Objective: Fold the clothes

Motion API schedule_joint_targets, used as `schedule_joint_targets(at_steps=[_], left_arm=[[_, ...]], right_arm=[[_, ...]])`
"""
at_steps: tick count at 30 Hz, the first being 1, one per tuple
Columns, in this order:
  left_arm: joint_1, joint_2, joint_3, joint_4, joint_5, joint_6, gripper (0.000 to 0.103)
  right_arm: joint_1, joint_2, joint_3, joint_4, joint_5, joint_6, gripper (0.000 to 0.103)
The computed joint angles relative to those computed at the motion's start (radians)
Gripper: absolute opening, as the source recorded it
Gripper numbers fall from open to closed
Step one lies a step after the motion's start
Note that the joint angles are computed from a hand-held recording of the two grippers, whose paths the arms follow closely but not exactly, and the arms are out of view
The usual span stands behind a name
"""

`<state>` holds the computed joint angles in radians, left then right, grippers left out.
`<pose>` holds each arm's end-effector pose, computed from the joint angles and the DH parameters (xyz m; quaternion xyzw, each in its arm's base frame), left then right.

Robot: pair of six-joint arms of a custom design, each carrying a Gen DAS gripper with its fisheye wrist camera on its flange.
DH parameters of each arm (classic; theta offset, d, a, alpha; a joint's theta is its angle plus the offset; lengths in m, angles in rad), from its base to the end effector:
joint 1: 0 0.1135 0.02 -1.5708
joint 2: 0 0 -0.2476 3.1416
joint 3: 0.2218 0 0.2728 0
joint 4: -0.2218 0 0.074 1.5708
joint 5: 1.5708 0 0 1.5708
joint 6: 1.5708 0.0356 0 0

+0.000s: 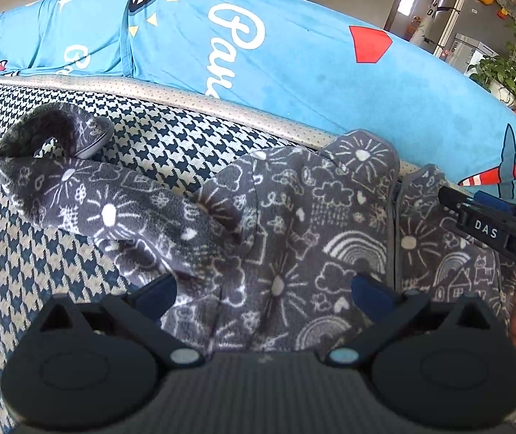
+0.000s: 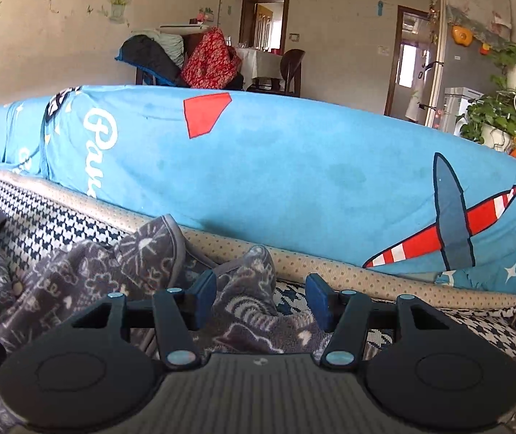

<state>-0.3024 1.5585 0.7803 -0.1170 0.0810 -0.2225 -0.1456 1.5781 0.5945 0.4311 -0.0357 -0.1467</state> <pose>0.3018 -0.0972 0.1316 0.0511 0.9414 -0.1228 0.3099 0.3094 -0.0441 0.1153 -0.0092 0.8730 -0.0556 0.4844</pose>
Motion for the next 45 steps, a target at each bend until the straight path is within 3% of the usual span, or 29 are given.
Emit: schedule_joint_targets(at_steps=[8,9,11,14,17,23,25,27,30,31,33,35,41,45], left_arm=[[0.003,0.031,0.012,0.001,-0.007,0.004,0.103],[0.002,0.034,0.013,0.003,-0.011,0.006,0.103],[0.001,0.043,0.013,0.009,-0.015,0.012,0.103],[-0.001,0.058,0.010,0.026,-0.030,0.031,0.103],[-0.005,0.072,0.007,0.045,-0.044,0.049,0.103],[-0.017,0.097,0.012,0.073,-0.082,0.080,0.103],[-0.019,0.124,0.032,0.063,-0.095,0.085,0.103],[-0.023,0.151,0.055,0.039,-0.117,0.080,0.103],[-0.009,0.168,0.072,0.025,-0.109,0.060,0.103],[-0.004,0.170,0.073,0.026,-0.103,0.052,0.103],[0.000,0.173,0.074,0.032,-0.107,0.042,0.103],[0.000,0.175,0.075,0.035,-0.116,0.033,0.103],[-0.001,0.180,0.070,0.044,-0.128,0.022,0.103],[0.000,0.186,0.069,0.048,-0.138,0.020,0.103]], right_arm=[[-0.010,0.141,0.098,-0.022,-0.030,-0.051,0.053],[-0.010,0.151,0.105,-0.024,-0.038,-0.060,0.050],[-0.009,0.171,0.119,-0.028,-0.052,-0.079,0.027],[-0.008,0.184,0.116,0.022,-0.054,-0.076,0.016],[-0.014,0.198,0.111,0.101,-0.061,-0.053,0.013],[0.007,0.267,0.119,0.305,0.028,0.084,0.012],[0.017,0.311,0.149,0.321,0.064,0.107,0.012],[0.033,0.362,0.221,0.218,0.126,0.091,0.012],[0.033,0.394,0.258,0.167,0.163,0.115,0.015],[0.032,0.403,0.270,0.150,0.174,0.123,0.018],[0.017,0.368,0.247,0.179,0.161,0.151,0.034],[0.003,0.329,0.215,0.228,0.165,0.189,0.039],[-0.035,0.225,0.168,0.235,-0.079,0.240,0.039],[0.013,0.232,0.163,0.225,-0.160,0.192,0.039]])
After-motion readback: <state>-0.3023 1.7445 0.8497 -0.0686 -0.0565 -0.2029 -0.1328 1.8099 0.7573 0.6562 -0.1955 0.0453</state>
